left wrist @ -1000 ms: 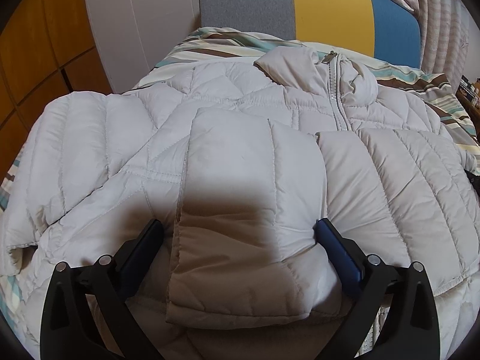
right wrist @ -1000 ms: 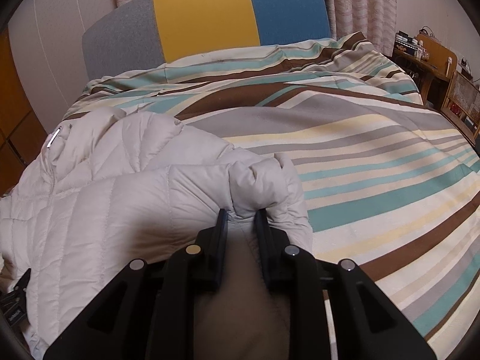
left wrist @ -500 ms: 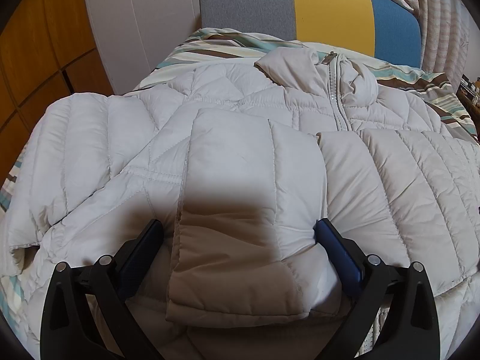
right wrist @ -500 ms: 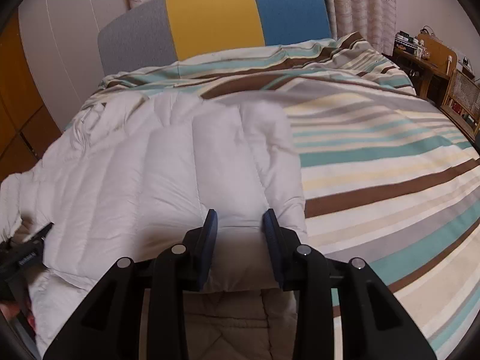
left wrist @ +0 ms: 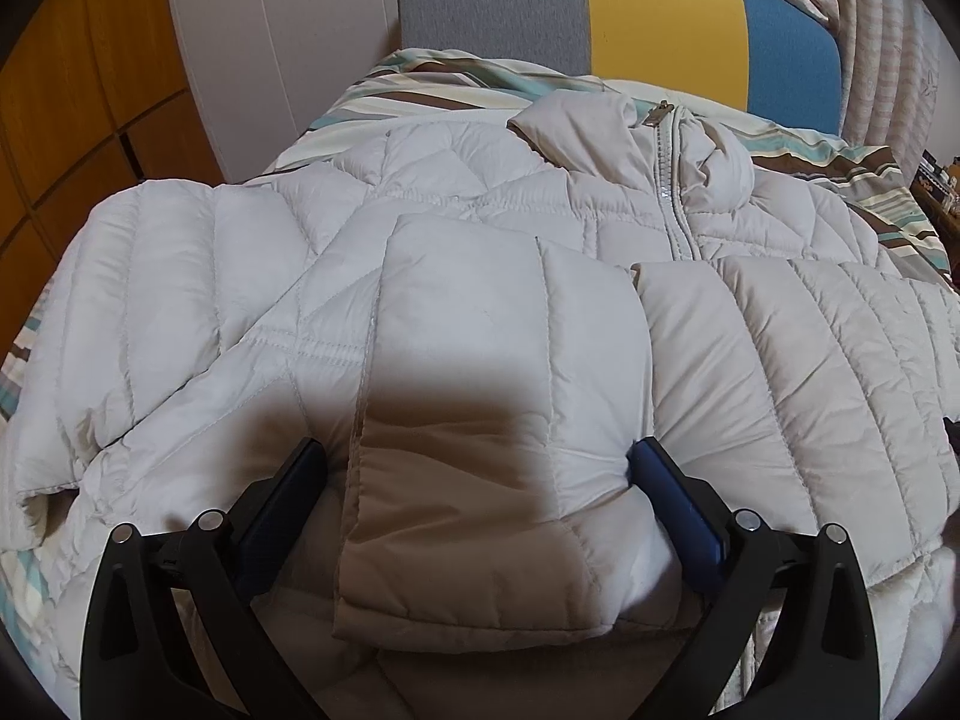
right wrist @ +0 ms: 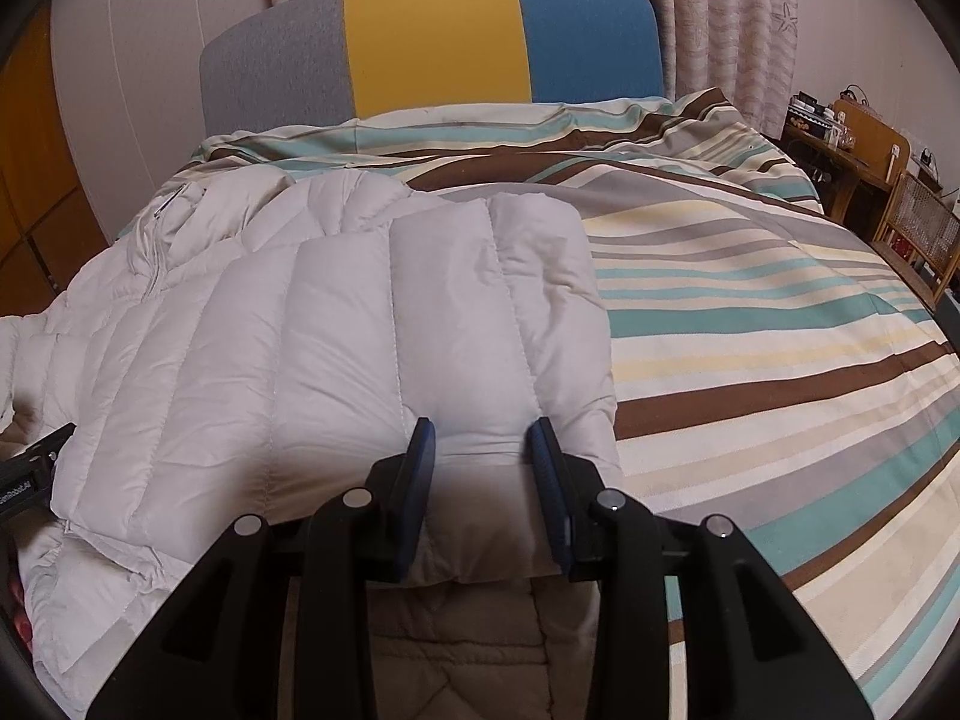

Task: Fold large clothes
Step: 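Move the left tool to the other sleeve and grasp its cuff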

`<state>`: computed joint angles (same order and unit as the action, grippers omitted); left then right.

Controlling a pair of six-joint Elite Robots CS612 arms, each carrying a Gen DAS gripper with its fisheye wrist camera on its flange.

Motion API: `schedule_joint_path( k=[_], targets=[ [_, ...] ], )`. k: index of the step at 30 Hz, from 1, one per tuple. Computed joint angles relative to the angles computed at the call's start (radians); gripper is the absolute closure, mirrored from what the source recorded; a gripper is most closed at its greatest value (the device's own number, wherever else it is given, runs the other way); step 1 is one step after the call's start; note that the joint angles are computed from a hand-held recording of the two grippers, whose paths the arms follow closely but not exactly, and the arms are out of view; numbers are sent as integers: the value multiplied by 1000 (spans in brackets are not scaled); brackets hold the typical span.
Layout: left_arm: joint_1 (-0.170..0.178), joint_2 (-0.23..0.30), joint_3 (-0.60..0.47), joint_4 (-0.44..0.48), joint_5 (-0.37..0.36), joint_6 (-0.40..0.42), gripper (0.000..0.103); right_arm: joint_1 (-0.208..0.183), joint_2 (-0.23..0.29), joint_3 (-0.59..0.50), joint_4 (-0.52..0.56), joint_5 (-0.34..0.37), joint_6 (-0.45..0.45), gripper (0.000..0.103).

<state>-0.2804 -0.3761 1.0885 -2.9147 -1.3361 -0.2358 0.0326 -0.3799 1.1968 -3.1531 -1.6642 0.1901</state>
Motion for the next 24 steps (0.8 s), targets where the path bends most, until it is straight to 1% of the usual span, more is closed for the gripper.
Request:
schedule_joint_path(
  k=[2,3,6,8,9,11,15,18,21,24],
  targets=[
    [4,-8,15,-11,-30,4,3,-1,0,0,-2,2,1,69],
    [12,-17,28,-18,-71,9,3,-1,0,1,-3,2,1,69],
    [29,-40,61,-29,-159,23,3,0,0,1,-2,-7,-8,68],
    [48,-64,102,-69,-230,22,3,0,-1,2,-2,-7,-8,68],
    [57,-75,124,-97,-251,9,3,0,-1,2,-3,-7,-8,68],
    [70,-93,156,-123,-256,-27,3,1,0,1,-2,-9,-8,68],
    [113,-126,216,-174,-239,-148,3,2,-1,1,-1,-16,-14,68],
    [156,-151,267,-237,-205,-276,3,3,1,-3,1,-18,-12,68],
    [187,-167,307,-284,-172,-355,3,3,1,-3,1,-19,-12,68],
    [215,-184,340,-279,-121,-401,3,4,2,-6,4,-23,-14,68]
  ],
)
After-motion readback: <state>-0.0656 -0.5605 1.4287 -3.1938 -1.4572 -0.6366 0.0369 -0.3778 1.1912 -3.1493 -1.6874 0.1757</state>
